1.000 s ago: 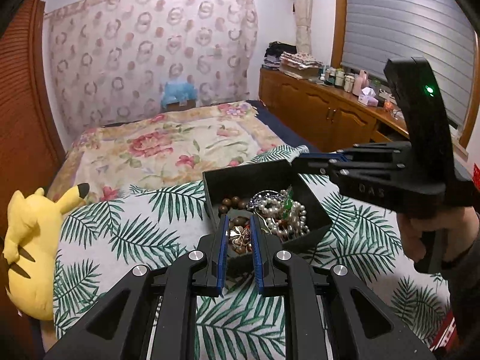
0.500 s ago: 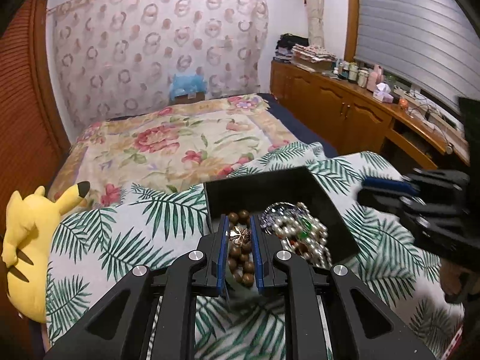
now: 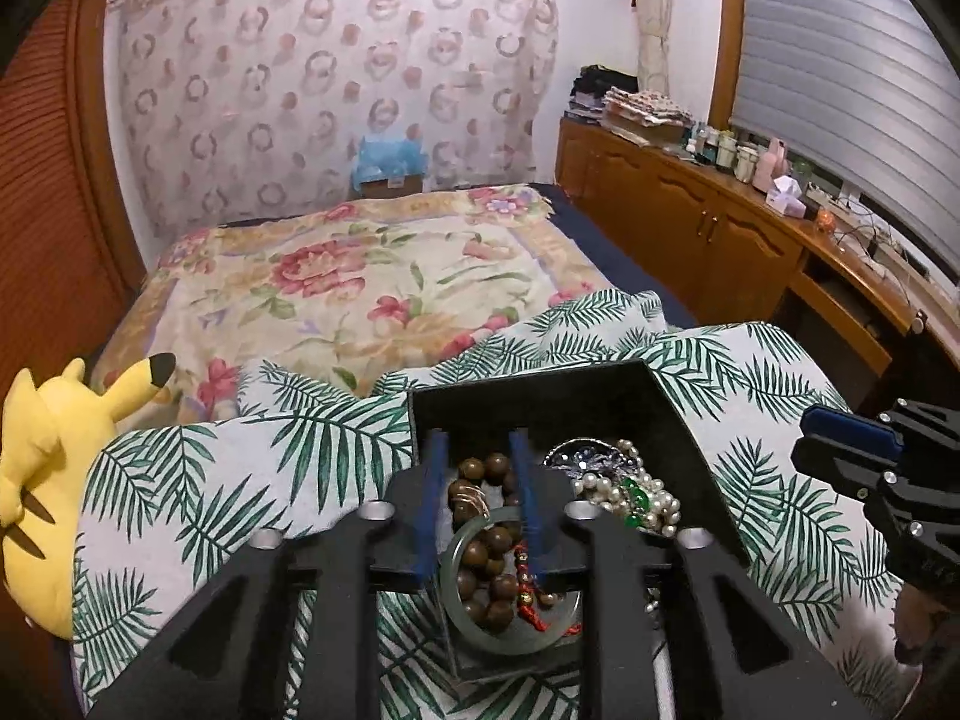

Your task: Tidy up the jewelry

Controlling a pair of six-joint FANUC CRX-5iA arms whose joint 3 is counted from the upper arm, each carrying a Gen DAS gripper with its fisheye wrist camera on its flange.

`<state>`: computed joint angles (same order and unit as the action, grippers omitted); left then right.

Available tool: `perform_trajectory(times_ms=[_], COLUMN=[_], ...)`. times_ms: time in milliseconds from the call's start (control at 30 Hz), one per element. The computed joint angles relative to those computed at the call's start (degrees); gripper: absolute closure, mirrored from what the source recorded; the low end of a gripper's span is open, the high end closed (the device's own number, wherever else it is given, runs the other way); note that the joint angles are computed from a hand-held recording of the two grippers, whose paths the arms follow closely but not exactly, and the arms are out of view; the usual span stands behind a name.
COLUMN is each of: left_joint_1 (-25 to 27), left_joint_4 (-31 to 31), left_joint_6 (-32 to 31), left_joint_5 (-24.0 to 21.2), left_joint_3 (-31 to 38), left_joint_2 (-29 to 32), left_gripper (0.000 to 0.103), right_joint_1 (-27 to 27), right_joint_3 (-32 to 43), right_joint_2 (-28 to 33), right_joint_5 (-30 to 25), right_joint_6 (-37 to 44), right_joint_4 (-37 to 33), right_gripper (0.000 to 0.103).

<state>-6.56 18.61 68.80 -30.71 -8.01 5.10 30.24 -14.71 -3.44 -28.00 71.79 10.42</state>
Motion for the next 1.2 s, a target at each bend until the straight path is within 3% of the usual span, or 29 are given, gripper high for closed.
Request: perform_trajectory(times_ms=[300, 367, 433, 533, 667, 833, 933, 1067, 1200], left_joint_1=[0.58, 0.84, 1.32, 1.82, 1.71, 1.94, 1.5, 1.0, 0.12], left_joint_4=[-0.95, -1.73, -1.77, 0.23, -4.35, -6.77, -9.1, -7.84, -10.77], left_joint_6=[2.14, 2.88, 3.53, 1.61, 4.76, 7.87, 10.28, 9.31, 12.03], left_joint_5=[1.59, 1.92, 1.62, 2.61, 1.66, 2.02, 2.75, 3.69, 2.92], left_joint_3=[-4.09, -5.64, -7.03, -10.13, -10.65, -11.94, -13.15, -15.62, -15.8], left_joint_2=[-4.36, -6.03, -7.65, -10.42, -12.88, -15.62, -17.86, -20.79, -22.42], left_gripper=[0.022, 0.016, 0.011, 0.008, 0.008, 0.008, 0.008, 0.008, 0.008], right_joint_1=[1.18, 1.6, 2.09, 2.69, 3.37, 3.76, 3.99, 4.02, 4.3], right_joint_3=[-3.17, -3.75, -4.94, -6.59, -8.34, -12.44, -14.9, -18.83, -22.35], right_joint_2=[-1.0, -1.08, -1.33, -1.65, -2.23, -4.8, -6.9, -10.2, -13.46], right_joint_5=[2.73, 2.8, 3.52, 4.46, 5.26, 7.43, 8.17, 9.79, 10.4], right_joint_6=[-6.42, -8.0, -11.05, -15.88, -21.09, -30.44, -35.88, -43.99, -50.97], right_joint_4=[5.46, 6.74, 9.44, 13.57, 17.89, 26.78, 32.2, 40.59, 46.74], right_gripper=[0.079, 0.078, 0.059, 0.049, 0.038, 0.016, 0.015, 0.003, 0.003])
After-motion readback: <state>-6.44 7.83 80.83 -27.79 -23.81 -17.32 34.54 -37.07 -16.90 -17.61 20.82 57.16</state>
